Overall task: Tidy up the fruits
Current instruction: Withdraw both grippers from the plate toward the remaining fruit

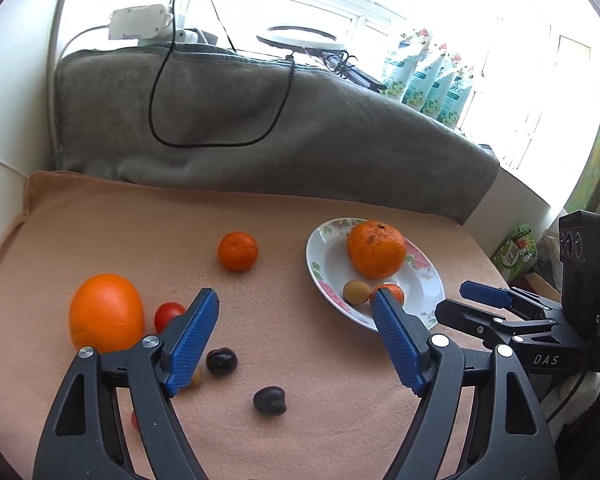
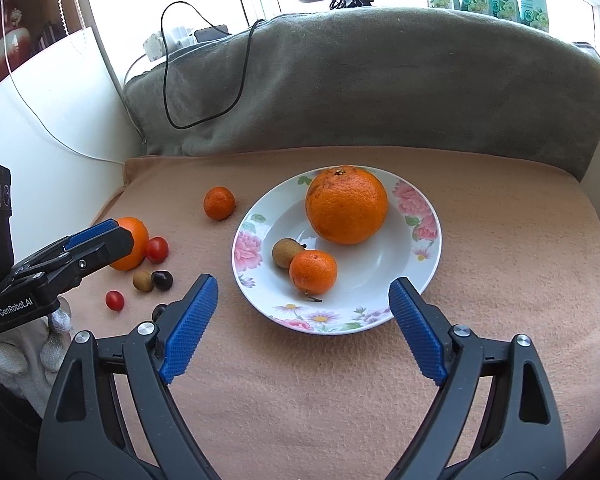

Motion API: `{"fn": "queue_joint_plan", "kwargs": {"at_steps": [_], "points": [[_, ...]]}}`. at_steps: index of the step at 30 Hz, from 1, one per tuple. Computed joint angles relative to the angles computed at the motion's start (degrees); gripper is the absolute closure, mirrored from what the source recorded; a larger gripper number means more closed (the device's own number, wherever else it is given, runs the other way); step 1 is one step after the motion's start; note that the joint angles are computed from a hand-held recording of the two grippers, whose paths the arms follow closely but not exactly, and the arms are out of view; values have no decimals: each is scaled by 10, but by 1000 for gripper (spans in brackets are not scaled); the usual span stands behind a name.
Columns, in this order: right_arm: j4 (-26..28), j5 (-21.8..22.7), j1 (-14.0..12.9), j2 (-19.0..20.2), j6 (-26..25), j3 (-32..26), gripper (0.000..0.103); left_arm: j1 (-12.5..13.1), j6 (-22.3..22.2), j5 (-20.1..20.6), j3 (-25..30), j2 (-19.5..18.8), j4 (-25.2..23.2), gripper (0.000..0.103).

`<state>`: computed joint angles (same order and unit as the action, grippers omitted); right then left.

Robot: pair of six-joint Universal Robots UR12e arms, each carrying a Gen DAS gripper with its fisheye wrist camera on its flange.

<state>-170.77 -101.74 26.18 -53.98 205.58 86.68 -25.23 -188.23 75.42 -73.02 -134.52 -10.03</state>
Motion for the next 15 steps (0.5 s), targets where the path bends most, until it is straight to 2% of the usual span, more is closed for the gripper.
{"fn": "queue_joint_plan", "kwargs": {"at_steps": [15], "points": [[3, 42, 5, 22, -26, -39, 13, 35, -56, 56, -73, 37, 45, 24]]}}
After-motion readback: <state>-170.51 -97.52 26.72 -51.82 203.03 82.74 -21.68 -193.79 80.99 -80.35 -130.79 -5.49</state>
